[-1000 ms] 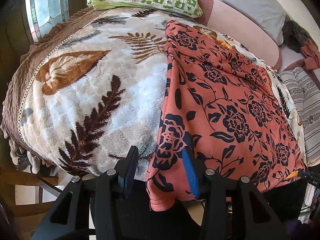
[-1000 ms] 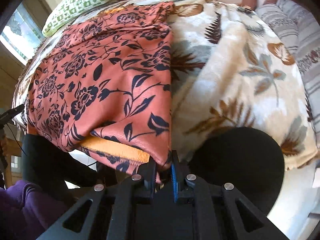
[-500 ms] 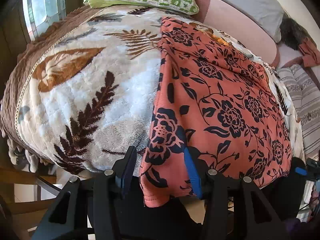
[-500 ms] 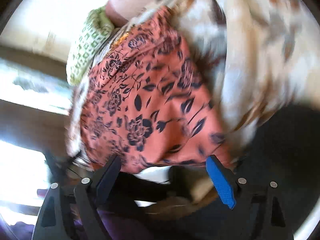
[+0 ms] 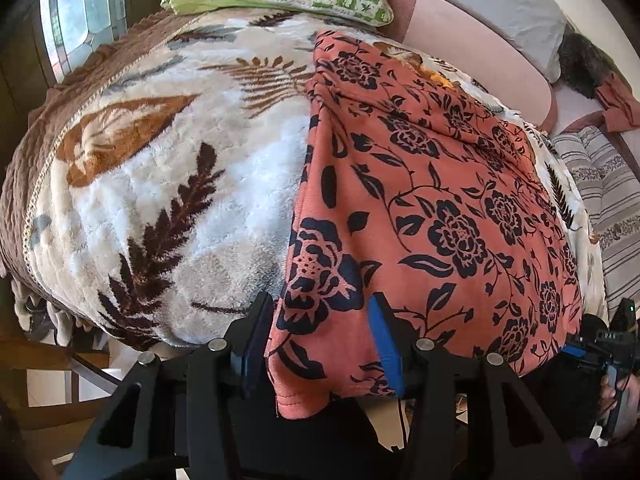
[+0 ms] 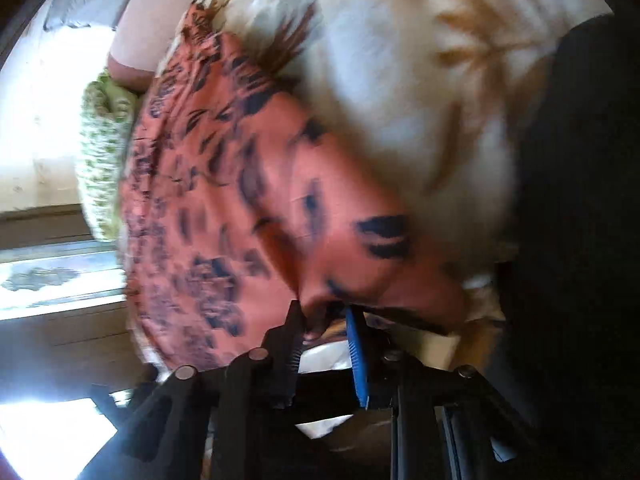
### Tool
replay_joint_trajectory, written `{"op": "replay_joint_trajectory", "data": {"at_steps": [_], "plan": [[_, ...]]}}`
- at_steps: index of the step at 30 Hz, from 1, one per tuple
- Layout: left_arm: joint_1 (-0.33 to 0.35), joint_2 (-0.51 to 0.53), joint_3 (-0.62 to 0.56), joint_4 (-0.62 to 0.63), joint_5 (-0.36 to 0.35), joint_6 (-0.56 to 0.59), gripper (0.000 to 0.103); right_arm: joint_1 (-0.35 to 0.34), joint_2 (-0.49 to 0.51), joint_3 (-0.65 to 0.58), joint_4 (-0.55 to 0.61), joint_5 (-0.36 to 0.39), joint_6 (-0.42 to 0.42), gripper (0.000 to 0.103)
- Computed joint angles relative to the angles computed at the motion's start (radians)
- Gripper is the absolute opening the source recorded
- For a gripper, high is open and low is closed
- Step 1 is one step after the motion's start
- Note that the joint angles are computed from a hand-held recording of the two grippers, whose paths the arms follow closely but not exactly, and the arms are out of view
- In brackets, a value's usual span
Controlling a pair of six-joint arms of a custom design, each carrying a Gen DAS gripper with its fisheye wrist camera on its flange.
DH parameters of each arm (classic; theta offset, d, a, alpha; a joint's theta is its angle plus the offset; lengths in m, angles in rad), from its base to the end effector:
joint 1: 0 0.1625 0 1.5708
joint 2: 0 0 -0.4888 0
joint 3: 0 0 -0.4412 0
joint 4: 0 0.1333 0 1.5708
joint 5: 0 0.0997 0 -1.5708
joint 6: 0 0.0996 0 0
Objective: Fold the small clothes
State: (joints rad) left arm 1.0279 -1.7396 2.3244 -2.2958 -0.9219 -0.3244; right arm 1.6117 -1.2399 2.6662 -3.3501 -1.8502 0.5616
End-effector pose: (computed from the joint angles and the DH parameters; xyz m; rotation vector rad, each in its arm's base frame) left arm -0.0387 -0.4387 0.3361 0.2190 2.5515 -0.5249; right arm 0.1200 -0.3444 0.1328 -0.8216 -2.7999 0.6185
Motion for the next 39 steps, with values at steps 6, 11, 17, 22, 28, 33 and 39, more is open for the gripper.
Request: {"op": "replay_joint_trajectory", "data": {"at_steps": [6,11,17,22,28,33,39], "plan": [[0.013,0.014,-0.006,-0.004,-0.007,0.002,0.05,0.045,-0.083,-0.012,0.099,-0.045,-0.025,0.019],[0.019,0.022,-0.006,-0.014,-0.022,0.006,0.05,0.013,-0.08,-0.044,0.166,0.034,0.021,0.034],[0.015,0.028,0.0,-0.006,-0.019,0.024,0.05,0.023,0.021,-0.048,0.047,-0.013,-0.014,0.024],[0.024,0.023,0.0,0.011,-0.011,0.039,0.05,0.152,-0.024,-0.123,0.374,-0.245,-0.075,0.007],[0.044,0.013,-0.007,0.027,-0.017,0.039,0.05,0.141,-0.166,-0.107,0.458,-0.194,-0.066,0.008],[0.056,0.009,-0.016,0.043,-0.065,0.046,0.053,0.116,-0.219,-0.09,0.339,-0.139,-0.057,0.087],[0.064,0.01,-0.008,0.042,-0.116,0.096,0.053,0.076,-0.214,-0.067,0.257,-0.088,-0.098,0.09]]}}
